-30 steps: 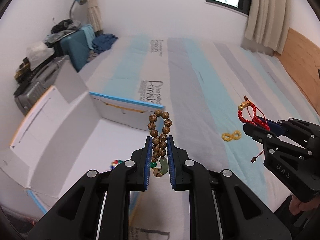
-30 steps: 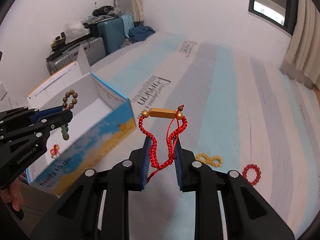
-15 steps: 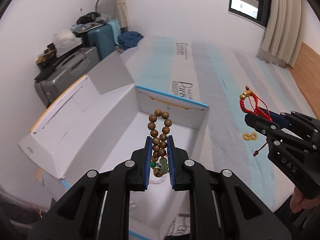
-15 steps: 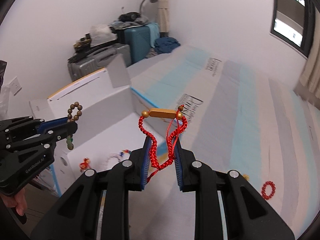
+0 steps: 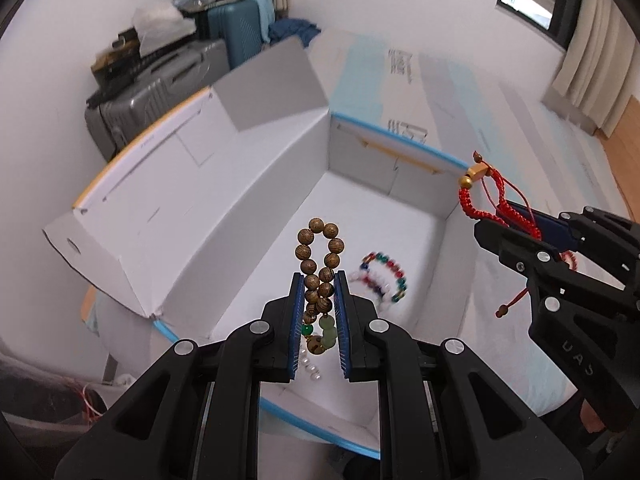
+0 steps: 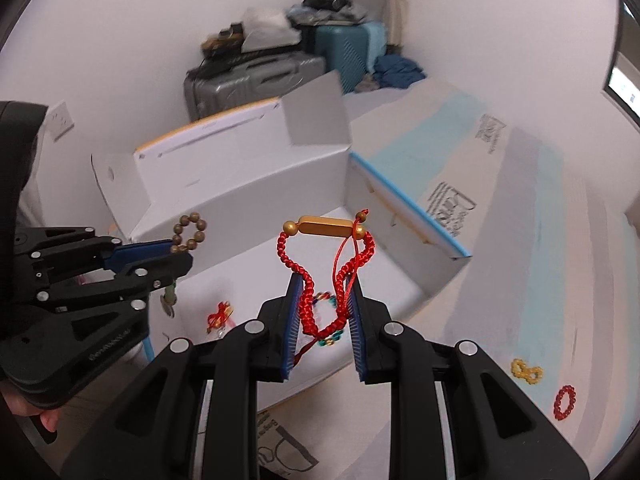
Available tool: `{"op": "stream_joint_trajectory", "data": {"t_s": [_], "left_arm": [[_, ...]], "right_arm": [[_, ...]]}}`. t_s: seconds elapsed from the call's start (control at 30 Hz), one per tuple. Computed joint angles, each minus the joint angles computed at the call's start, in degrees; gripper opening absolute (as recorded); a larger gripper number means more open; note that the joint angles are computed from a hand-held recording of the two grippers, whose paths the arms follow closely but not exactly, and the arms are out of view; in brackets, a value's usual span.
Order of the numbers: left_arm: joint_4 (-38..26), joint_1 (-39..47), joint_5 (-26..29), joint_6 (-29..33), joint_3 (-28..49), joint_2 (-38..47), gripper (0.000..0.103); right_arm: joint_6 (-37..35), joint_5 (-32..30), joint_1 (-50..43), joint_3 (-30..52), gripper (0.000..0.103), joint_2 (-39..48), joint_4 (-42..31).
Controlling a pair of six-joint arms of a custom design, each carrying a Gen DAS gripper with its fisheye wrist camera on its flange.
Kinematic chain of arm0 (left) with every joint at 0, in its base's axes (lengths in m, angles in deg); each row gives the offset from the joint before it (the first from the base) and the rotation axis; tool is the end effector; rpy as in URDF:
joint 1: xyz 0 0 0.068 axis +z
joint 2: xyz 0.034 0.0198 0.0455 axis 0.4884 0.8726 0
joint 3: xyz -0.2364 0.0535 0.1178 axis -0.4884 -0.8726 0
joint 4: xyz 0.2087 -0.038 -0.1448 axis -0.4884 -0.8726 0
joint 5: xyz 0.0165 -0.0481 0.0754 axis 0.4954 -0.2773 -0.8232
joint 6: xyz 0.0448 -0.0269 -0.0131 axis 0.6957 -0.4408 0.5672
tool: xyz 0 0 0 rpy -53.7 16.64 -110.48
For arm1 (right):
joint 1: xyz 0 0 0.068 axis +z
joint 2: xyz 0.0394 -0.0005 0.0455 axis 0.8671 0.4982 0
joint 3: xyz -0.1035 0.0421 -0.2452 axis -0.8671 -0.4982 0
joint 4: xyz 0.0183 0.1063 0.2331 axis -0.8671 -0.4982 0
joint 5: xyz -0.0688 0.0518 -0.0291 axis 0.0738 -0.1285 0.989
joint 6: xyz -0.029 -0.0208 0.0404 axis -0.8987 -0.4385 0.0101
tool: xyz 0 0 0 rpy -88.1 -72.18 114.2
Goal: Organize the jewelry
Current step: 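Carry the wooden-bead and red cord bracelets with both tools over the box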
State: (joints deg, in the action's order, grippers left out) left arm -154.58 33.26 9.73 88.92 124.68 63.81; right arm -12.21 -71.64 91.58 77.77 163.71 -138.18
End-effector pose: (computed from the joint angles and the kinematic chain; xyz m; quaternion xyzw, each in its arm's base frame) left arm 0.3030 0.0137 0.3856 0.1407 0.9484 -0.0521 0.2794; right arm 0.2846 0.1639 0.3867 -0.1020 0.9351 0.0132 0.3390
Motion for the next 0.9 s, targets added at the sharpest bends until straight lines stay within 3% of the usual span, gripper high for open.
{"op": "stream_joint_trajectory", "data": {"t_s": [0.43,0.9], "left_arm": [[0.4,1.0,-1.8,3.1,-2.4,7.3,0.014],[-4.2,0.6,-4.4,5.8,1.5,19.2,0.014]], "right_arm": [[-2.4,-5.4,-0.5,6.0,0.021,12.6,-5.7],[-5.1,-7.8,-2.2,21.4,0.021,31.1,-17.6]]}}
